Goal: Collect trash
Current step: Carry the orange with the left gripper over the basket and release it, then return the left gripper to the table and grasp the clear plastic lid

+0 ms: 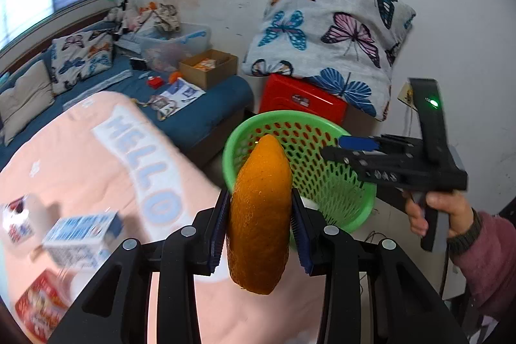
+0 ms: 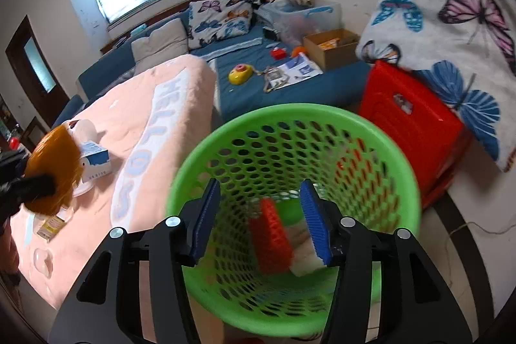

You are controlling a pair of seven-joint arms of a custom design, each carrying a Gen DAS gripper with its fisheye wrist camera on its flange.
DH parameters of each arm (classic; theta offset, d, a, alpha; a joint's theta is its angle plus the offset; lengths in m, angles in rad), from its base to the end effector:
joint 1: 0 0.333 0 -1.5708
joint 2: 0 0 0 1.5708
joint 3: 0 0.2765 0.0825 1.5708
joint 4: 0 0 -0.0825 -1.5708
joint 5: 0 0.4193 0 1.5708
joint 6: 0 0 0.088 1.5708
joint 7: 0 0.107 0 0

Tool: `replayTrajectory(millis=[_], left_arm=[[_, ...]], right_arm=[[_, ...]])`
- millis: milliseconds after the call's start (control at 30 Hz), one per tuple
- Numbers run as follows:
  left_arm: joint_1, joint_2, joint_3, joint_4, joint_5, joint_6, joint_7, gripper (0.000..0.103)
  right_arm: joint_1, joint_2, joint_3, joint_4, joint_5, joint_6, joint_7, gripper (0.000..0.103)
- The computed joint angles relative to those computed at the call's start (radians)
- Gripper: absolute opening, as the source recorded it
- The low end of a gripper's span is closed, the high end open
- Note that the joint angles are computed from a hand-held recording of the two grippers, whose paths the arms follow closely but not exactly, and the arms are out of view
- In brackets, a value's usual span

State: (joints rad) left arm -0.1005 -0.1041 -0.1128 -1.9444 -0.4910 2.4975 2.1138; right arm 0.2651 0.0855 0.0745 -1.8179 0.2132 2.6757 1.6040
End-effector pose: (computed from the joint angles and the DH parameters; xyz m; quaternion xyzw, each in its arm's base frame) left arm 0.6007 -0.1294 0.5524 -0.4884 0.7905 -0.3413 0.1415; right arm 0.6311 0.2146 0.5267 -0.7007 0.6017 -0.1426 0.3560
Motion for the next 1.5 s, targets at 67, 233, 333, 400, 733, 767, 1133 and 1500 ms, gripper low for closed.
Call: replayTrajectory(millis=[67, 233, 333, 400, 733, 767, 1133, 1500], left_arm=[[-0.006, 0.034, -0.008, 0.037, 0.001, -0.007, -0.004, 0.036], [-0.012, 0.133, -0.040, 0.143, 0.008, -0.044, -0.026, 0.037], [-0.013, 0.184, -0.059, 0.194, 0.031, -0.062, -0.051, 0.037], [-0.015, 0.213, -0.070, 0.220, 0.049, -0.071, -0.070, 0.038], [-0.010, 0.291, -0.103, 0.293, 0.068, -0.078, -0.118, 0.053], [-0.004, 0.289, -0.105, 0.292, 0.049, -0.080, -0.116, 0.056], [0.016, 0.095, -0.065, 0.097, -0.014, -0.023, -0.093, 0.057], [0.027, -0.264, 0.053, -0.276, 0.044, 0.066, -0.140, 0.064]], right_arm=[[-0.003, -0.032, -0.004, -0.038, -0.008, 0.010, 0.005, 0.057], [-0.006, -0.115, -0.014, -0.139, -0.067, 0.048, 0.041, 0.062], [-0.006, -0.149, -0.017, -0.183, -0.061, 0.071, 0.041, 0.063], [-0.005, -0.162, -0.019, -0.202, -0.048, 0.078, 0.040, 0.064], [0.001, -0.204, -0.026, -0.258, -0.008, 0.098, 0.035, 0.066], [0.002, -0.208, -0.026, -0.262, -0.008, 0.099, 0.036, 0.066], [0.028, -0.237, -0.023, -0.278, 0.025, 0.105, 0.003, 0.068], [0.104, -0.212, 0.001, -0.216, 0.105, 0.091, -0.116, 0.073]])
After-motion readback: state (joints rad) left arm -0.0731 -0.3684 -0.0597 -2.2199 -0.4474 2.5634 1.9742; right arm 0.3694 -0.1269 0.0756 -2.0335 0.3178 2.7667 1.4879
